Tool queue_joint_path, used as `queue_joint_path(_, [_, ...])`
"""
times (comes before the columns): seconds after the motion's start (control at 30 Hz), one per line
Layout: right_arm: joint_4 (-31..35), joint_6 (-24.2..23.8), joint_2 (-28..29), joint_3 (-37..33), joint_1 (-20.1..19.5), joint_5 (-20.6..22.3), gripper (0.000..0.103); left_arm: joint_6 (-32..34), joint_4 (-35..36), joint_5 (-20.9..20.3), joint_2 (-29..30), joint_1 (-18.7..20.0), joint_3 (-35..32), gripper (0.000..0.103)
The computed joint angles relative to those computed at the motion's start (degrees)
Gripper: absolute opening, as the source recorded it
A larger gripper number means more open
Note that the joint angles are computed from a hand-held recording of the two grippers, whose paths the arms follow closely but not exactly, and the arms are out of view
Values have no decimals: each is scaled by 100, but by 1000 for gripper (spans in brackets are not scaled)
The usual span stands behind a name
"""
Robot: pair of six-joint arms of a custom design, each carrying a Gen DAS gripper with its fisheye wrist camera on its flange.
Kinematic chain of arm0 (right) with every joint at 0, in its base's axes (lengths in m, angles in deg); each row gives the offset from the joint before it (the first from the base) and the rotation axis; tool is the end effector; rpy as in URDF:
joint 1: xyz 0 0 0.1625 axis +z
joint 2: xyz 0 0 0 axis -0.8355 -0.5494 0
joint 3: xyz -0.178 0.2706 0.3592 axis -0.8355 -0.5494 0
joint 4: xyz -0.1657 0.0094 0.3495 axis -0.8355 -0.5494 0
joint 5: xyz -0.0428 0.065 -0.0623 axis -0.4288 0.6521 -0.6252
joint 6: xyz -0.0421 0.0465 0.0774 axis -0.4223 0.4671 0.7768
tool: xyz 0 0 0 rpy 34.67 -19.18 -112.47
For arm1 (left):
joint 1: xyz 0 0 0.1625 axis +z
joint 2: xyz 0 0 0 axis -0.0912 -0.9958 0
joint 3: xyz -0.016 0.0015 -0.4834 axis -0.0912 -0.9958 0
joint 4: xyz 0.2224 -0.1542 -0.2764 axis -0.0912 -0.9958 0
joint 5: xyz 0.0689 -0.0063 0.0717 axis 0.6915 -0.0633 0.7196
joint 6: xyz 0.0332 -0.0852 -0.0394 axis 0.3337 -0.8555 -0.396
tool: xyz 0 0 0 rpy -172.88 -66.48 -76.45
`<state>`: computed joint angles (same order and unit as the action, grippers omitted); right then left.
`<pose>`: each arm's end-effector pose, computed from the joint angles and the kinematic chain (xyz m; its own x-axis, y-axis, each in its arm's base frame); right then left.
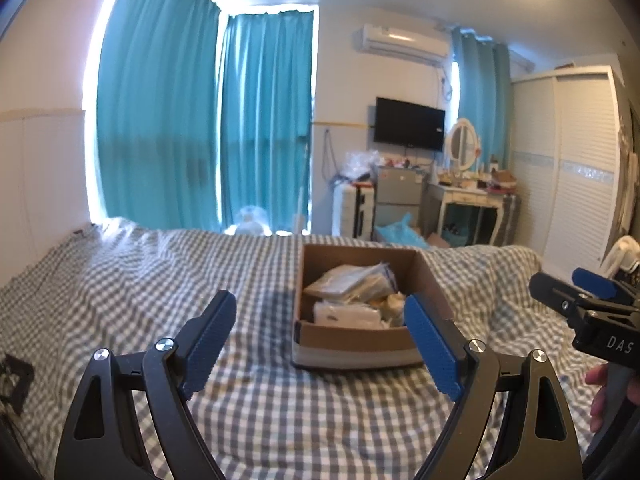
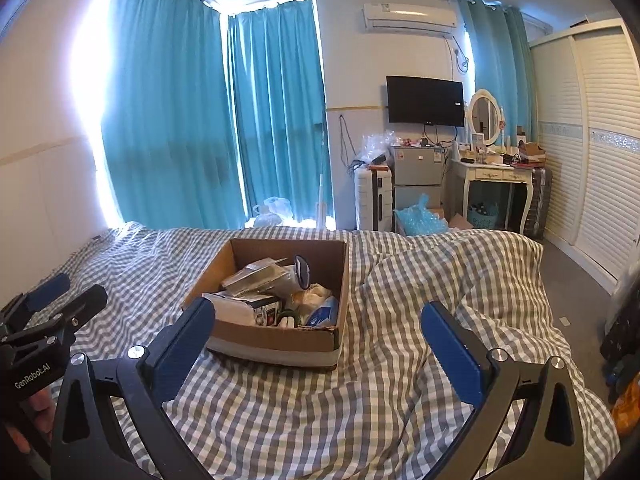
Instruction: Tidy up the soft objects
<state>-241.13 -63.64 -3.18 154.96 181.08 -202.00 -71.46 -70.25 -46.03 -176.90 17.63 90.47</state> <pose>0.3620 -0.3740 0.2055 -0.6904 -0.4103 0.5958 -0.7234 0.3844 -0.5736 -0.2319 -0.2874 0.2937 -0.7252 -0.2593 -0.6378 0.5680 0.2981 -0.7671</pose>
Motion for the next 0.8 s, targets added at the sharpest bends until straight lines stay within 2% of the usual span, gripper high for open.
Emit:
queue_joint_path(0.3, [15,-90,27,-16,56,-39,103,39,-119,-85,-9,-58,89,87])
queue_joint_path(0.5, [5,-103,33,-8,67,-40,103,383,-518,-57,-88,-44,188,87])
queue_joint_path(0.8, [97,-104,-5,20,82,-45,103,535,-764,-100,-85,-61,253,87])
